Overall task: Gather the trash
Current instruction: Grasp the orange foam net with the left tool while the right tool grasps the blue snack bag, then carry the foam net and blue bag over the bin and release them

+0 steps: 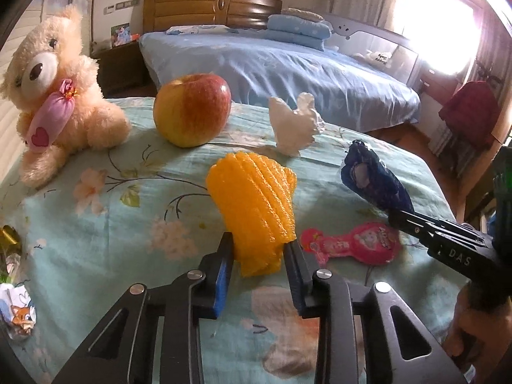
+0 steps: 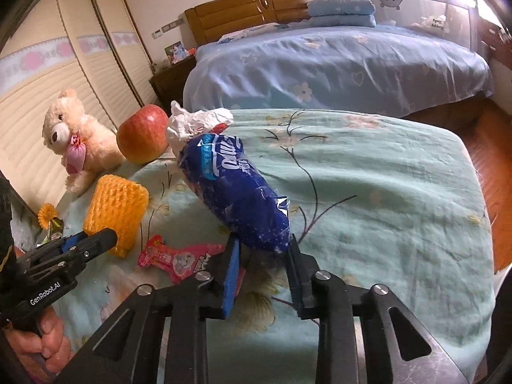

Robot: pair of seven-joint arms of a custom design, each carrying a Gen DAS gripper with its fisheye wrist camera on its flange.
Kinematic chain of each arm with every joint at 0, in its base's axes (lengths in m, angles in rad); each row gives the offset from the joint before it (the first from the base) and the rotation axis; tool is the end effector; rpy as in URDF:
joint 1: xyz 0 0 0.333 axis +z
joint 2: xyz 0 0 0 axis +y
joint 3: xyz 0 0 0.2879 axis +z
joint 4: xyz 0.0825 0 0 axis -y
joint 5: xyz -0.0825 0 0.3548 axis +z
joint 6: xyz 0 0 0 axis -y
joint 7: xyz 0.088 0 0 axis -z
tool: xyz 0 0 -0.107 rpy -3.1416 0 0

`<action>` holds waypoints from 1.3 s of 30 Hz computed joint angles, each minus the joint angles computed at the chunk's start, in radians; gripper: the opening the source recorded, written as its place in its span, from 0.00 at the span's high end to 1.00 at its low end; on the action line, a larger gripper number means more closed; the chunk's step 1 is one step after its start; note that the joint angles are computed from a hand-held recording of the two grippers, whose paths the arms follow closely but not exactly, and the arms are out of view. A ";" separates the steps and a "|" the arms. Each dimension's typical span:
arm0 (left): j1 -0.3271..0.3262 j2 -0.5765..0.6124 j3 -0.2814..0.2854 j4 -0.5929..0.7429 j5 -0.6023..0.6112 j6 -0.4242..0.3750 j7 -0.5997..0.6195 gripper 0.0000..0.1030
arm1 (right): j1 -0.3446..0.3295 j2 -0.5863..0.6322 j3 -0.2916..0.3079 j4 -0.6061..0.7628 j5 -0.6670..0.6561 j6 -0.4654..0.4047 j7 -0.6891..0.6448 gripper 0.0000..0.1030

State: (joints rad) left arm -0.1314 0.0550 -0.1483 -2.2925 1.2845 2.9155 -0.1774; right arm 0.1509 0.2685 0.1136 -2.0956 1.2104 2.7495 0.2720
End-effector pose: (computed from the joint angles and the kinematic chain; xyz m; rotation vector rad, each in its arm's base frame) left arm 0.4737 -0.1974 0.3524 -2.0412 1.5411 -0.7876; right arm 0.5572 0.1101 0.3091 -2.0661 1.2433 -0.1545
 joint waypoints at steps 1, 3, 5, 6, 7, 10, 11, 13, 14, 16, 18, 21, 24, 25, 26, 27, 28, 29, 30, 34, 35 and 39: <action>-0.001 -0.006 0.000 -0.005 0.007 0.004 -0.008 0.72 | -0.002 -0.005 0.000 -0.005 0.004 -0.001 -0.003 0.76; -0.003 -0.020 -0.003 -0.017 0.025 0.008 -0.027 0.73 | -0.007 -0.024 -0.002 -0.022 0.021 -0.006 -0.019 0.78; -0.004 -0.033 -0.008 -0.026 0.046 0.014 -0.052 0.73 | -0.011 -0.047 -0.006 -0.043 0.047 -0.007 -0.041 0.78; -0.003 -0.046 -0.010 -0.037 0.054 0.021 -0.059 0.73 | -0.014 -0.061 -0.009 -0.057 0.065 -0.008 -0.055 0.78; -0.003 -0.053 -0.013 -0.041 0.067 0.027 -0.073 0.73 | -0.014 -0.069 -0.013 -0.063 0.074 -0.010 -0.060 0.78; -0.002 -0.079 -0.024 -0.062 0.087 0.049 -0.092 0.73 | -0.018 -0.108 -0.030 -0.098 0.113 -0.019 -0.084 0.79; -0.003 -0.082 -0.028 -0.064 0.090 0.053 -0.093 0.73 | -0.020 -0.124 -0.036 -0.115 0.130 -0.019 -0.097 0.79; -0.008 -0.086 -0.038 -0.066 0.095 0.060 -0.095 0.73 | -0.020 -0.150 -0.048 -0.140 0.154 -0.021 -0.114 0.79; -0.008 -0.087 -0.040 -0.068 0.096 0.066 -0.093 0.73 | -0.022 -0.168 -0.055 -0.158 0.167 -0.023 -0.124 0.79; -0.015 -0.088 -0.047 -0.068 0.099 0.074 -0.091 0.73 | -0.021 -0.190 -0.068 -0.180 0.179 -0.024 -0.134 0.79; -0.019 -0.088 -0.050 -0.066 0.098 0.086 -0.083 0.73 | -0.022 -0.216 -0.080 -0.208 0.196 -0.024 -0.150 0.79; -0.028 -0.080 -0.056 -0.057 0.095 0.100 -0.070 0.73 | -0.024 -0.242 -0.097 -0.238 0.210 -0.024 -0.159 0.79; -0.044 -0.070 -0.065 -0.046 0.078 0.105 -0.050 0.73 | -0.031 -0.271 -0.115 -0.269 0.226 -0.025 -0.175 0.79; -0.049 -0.064 -0.066 -0.040 0.072 0.111 -0.040 0.73 | -0.034 -0.279 -0.120 -0.278 0.230 -0.024 -0.180 0.79; -0.054 -0.057 -0.067 -0.033 0.067 0.116 -0.031 0.73 | -0.037 -0.289 -0.125 -0.289 0.234 -0.023 -0.184 0.79; -0.060 -0.051 -0.069 -0.028 0.064 0.116 -0.026 0.73 | -0.040 -0.296 -0.130 -0.297 0.236 -0.024 -0.187 0.79; -0.066 -0.044 -0.070 -0.020 0.061 0.117 -0.019 0.73 | -0.043 -0.304 -0.136 -0.305 0.237 -0.025 -0.190 0.79; -0.072 -0.039 -0.071 -0.015 0.061 0.118 -0.015 0.73 | -0.048 -0.312 -0.142 -0.314 0.240 -0.023 -0.193 0.79; -0.079 -0.032 -0.072 -0.007 0.055 0.119 -0.006 0.73 | -0.050 -0.317 -0.145 -0.320 0.242 -0.022 -0.196 0.79; -0.106 -0.002 -0.072 0.026 0.040 0.120 0.023 0.73 | -0.067 -0.338 -0.164 -0.347 0.251 -0.018 -0.203 0.79; -0.111 0.006 -0.072 0.034 0.035 0.122 0.031 0.73 | -0.072 -0.343 -0.168 -0.353 0.254 -0.016 -0.205 0.79; -0.136 0.039 -0.069 0.066 -0.001 0.127 0.085 0.73 | -0.092 -0.364 -0.186 -0.376 0.258 -0.014 -0.215 0.79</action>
